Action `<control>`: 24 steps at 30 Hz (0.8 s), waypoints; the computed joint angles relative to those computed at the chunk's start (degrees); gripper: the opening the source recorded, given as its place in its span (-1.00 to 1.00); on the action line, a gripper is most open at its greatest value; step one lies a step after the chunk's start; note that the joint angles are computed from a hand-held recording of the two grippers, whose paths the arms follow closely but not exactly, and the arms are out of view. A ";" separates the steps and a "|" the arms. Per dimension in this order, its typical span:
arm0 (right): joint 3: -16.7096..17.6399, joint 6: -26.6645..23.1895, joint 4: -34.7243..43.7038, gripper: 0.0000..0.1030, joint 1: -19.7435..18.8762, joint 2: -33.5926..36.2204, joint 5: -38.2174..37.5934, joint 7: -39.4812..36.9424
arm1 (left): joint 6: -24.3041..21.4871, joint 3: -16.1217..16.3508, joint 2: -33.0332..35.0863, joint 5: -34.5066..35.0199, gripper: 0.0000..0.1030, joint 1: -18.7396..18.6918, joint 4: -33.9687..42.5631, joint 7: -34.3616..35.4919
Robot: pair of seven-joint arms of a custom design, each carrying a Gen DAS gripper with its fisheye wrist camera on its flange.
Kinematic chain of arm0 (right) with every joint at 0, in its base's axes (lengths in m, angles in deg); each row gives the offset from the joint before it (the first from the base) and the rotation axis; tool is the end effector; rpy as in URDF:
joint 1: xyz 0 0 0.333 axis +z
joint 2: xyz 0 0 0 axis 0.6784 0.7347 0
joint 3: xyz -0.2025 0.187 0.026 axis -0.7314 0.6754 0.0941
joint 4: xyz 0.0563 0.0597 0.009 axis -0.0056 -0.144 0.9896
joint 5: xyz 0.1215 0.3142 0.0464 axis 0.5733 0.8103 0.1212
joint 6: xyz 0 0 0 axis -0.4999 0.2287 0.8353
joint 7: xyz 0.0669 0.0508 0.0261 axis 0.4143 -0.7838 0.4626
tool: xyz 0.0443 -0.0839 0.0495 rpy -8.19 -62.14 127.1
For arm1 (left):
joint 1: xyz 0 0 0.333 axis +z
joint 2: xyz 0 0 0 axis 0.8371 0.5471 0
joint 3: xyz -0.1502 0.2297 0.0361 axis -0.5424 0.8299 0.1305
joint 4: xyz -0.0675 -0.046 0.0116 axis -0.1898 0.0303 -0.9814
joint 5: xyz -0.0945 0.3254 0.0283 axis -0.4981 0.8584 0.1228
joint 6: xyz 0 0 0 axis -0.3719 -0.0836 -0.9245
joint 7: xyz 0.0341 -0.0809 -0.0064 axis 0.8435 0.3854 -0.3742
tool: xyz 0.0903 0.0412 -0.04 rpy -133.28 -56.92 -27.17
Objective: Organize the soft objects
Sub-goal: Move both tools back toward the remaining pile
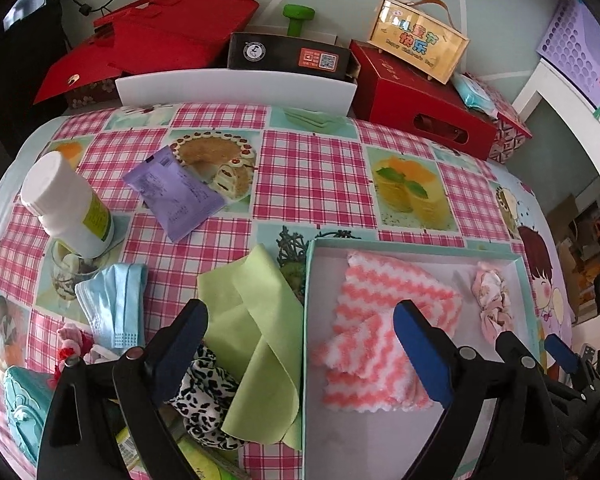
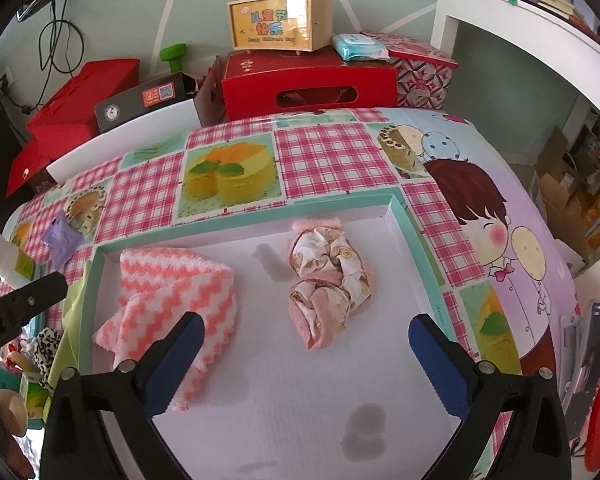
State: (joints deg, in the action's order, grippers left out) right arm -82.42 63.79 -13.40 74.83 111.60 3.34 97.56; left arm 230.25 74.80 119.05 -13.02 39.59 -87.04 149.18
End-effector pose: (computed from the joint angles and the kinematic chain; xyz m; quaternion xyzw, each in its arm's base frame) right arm 0.5326 0.3383 0.3501 -0.5014 0.8301 -0.1975 0.1435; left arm 0.6312 -0.2647 0.3578 -0.6124 0.7526 -0.2277 0.0818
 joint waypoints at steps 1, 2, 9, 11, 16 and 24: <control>-0.07 0.54 -0.35 1.00 -0.08 -0.15 0.03 0.48 | 0.06 0.02 -0.08 -0.07 0.83 0.08 -0.08 0.01; -0.13 0.93 -0.59 1.00 -0.11 -0.26 0.02 0.96 | 0.06 0.00 -0.19 -0.17 0.83 0.20 -0.16 0.08; -0.34 1.86 -0.76 1.00 -0.04 -0.33 -0.74 2.83 | 0.78 0.13 -2.08 -1.17 0.83 1.75 -1.78 0.92; -0.16 2.26 -0.09 1.00 -0.09 0.06 -0.75 2.08 | 0.91 0.91 -2.76 -0.57 0.83 1.90 -2.20 0.45; 0.14 2.19 4.15 1.00 0.57 2.49 -0.08 -0.80 | 1.25 3.18 -4.62 1.80 0.83 2.52 -3.77 -2.19; -0.29 2.59 13.54 1.00 2.42 8.45 2.45 -5.27 | 3.58 5.59 -8.36 3.65 0.82 6.04 -7.95 -7.46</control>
